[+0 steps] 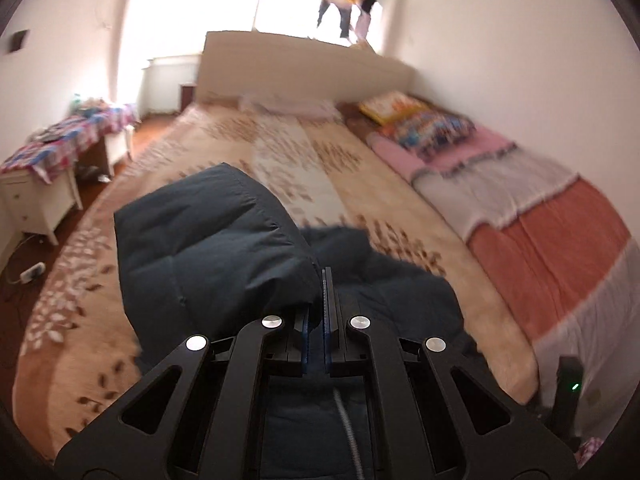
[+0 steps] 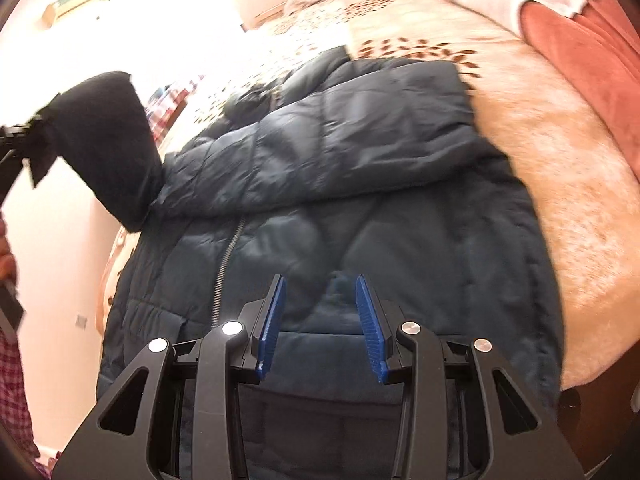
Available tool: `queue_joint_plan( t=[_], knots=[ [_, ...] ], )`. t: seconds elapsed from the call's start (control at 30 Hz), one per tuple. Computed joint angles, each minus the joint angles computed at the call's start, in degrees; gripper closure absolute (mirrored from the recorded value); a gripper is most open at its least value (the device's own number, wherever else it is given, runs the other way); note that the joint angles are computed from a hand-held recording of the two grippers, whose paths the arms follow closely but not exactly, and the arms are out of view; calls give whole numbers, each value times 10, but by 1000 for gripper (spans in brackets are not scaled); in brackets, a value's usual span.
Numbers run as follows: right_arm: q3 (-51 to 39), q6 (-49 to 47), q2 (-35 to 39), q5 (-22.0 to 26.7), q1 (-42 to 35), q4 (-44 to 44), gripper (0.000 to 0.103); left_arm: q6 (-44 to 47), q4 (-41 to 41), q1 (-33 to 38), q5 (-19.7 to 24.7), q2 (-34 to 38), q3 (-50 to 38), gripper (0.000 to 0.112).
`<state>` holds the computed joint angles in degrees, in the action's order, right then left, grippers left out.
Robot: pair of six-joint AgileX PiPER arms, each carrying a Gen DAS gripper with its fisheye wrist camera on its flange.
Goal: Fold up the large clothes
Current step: 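Grasp the other sleeve with the left gripper and lift it, then fold the held sleeve over the jacket front with the left gripper, release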
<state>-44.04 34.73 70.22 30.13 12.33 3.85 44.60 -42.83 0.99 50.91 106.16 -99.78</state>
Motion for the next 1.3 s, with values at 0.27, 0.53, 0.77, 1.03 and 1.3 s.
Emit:
queue_joint_plan(
  t=[0.27,0.53,0.77,1.03,1.3],
  knots=[
    [38,-55,-25,-8,-46,56,64,-87,181,-123,-64,70,71,103],
    [21,-73,10,-16,-31,74,64,-68,135,-96,23,68,90,55],
    [-1,-42,36,-12,10,45,64,28,55,-19,53,8,144,53],
    [-25,-23,64,-14,46,29,64,-121,75,30,12,78,36,47],
    [-9,-20,36,-21,39,23,64,-255,134,-21,91,206,-123,103]
  ],
)
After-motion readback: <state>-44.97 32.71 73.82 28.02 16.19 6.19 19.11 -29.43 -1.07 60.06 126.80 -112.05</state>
